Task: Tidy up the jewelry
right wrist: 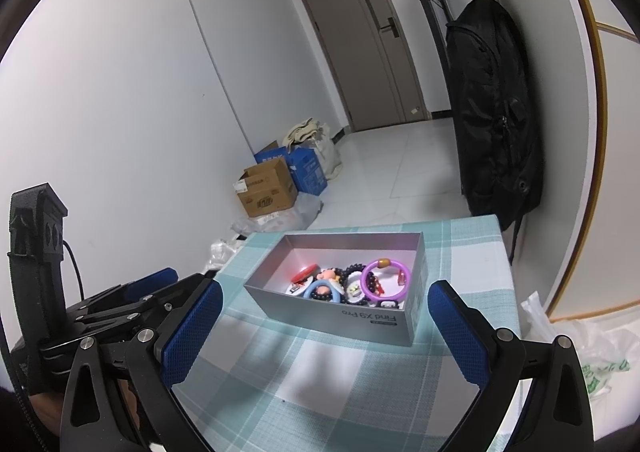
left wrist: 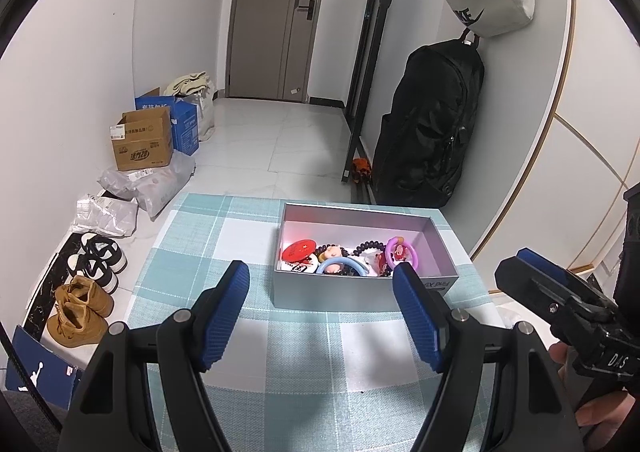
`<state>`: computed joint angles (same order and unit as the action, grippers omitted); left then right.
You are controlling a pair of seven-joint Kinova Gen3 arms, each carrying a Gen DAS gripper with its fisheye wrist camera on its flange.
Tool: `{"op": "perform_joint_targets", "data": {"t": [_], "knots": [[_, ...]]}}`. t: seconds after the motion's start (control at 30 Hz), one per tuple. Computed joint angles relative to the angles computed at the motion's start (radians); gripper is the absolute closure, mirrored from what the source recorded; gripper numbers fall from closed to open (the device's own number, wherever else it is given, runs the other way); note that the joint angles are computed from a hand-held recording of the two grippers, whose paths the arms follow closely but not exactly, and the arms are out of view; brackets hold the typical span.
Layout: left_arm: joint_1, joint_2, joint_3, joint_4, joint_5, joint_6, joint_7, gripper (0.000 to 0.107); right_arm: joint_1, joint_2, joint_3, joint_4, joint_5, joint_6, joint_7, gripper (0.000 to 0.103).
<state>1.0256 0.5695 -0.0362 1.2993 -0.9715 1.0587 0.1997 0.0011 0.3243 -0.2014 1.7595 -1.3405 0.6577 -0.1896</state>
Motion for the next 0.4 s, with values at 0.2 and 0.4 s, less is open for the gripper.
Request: {"op": "perform_joint_targets", "data": {"t": [0.2, 0.4], "knots": [[-0.005, -0.005, 0.001, 0.012, 0.000, -0.009, 0.012, 0.037, -0.001, 0.002, 0.000, -0.001, 0.004, -0.002, -0.004, 0.000], [-0.014, -0.010, 0.005, 0.023, -0.002, -0.026, 0.014, 0.037, -0.004, 0.005, -0.001, -0.004, 0.017, -0.006, -0.013, 0.000]]}}
